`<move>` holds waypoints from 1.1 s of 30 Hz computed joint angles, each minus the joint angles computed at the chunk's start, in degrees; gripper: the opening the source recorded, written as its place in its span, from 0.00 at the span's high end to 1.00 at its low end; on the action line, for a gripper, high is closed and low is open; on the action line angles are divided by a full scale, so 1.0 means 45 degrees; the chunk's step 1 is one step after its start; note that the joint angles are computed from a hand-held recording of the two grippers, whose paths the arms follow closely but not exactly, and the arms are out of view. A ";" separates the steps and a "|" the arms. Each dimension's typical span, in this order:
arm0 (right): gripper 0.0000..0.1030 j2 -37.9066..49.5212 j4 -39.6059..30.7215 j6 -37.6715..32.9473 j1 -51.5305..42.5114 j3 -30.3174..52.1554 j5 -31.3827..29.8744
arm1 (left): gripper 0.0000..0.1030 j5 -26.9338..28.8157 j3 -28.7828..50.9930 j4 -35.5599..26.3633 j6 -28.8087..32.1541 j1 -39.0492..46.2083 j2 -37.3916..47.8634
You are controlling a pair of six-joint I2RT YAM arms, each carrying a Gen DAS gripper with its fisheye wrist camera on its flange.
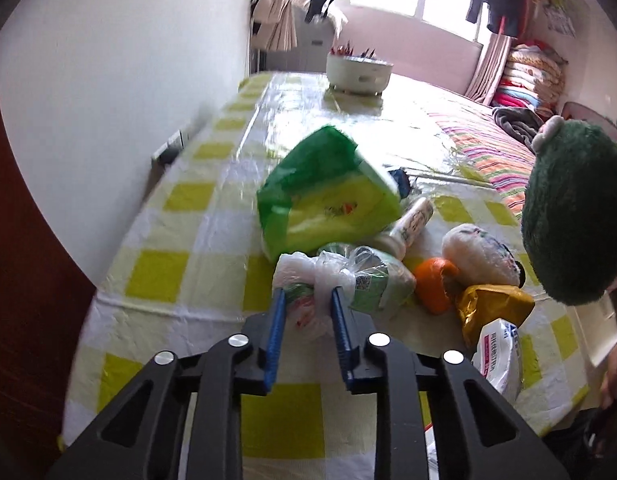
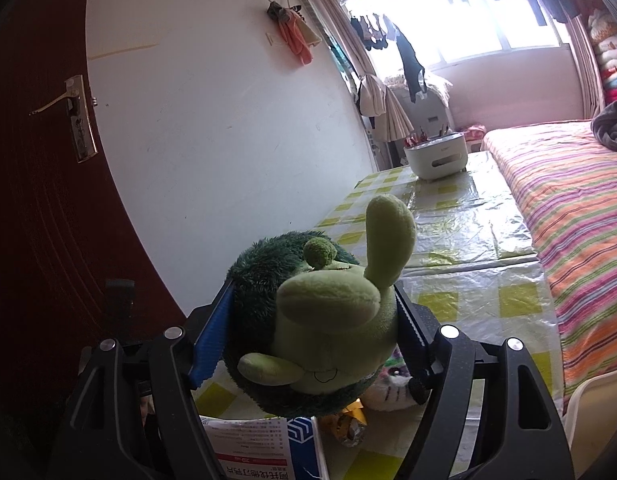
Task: Collect trash
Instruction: 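Grasp the clear plastic bag with the left tool, then carry plush toy and plastic bag to the cream bin with both tools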
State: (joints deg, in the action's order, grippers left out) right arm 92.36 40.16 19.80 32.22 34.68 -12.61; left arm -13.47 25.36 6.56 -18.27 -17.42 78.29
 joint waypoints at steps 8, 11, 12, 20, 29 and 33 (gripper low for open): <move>0.31 -0.0863 0.0389 -0.0076 -0.0461 -0.0742 0.0301 | 0.83 -0.2430 0.0373 -0.0782 0.0094 -0.1838 -0.1133; 0.31 -0.1246 0.0510 -0.0091 -0.0732 -0.1077 0.0355 | 0.83 -0.2996 0.0546 -0.1106 0.0114 -0.2404 -0.1661; 0.31 -0.1396 0.0588 -0.0091 -0.0820 -0.1229 0.0414 | 0.83 -0.3115 0.0663 -0.1297 0.0111 -0.2587 -0.1881; 0.31 -0.3089 0.0763 -0.0191 -0.2046 -0.2644 0.0548 | 0.83 -0.3866 0.1580 -0.2239 0.0014 -0.4178 -0.2410; 0.31 -0.5434 0.0296 -0.0434 -0.4986 -0.4670 0.0108 | 0.83 -0.4100 0.3221 -0.2099 -0.0076 -0.6481 -0.0839; 0.30 -0.6020 0.0137 -0.0566 -0.6494 -0.5387 -0.0404 | 0.83 -0.3854 0.4261 -0.1756 -0.0001 -0.7514 0.0485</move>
State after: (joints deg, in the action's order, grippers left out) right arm 65.27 40.77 17.25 3.00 10.44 -14.42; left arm -30.82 44.54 -1.34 -18.28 -51.24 80.48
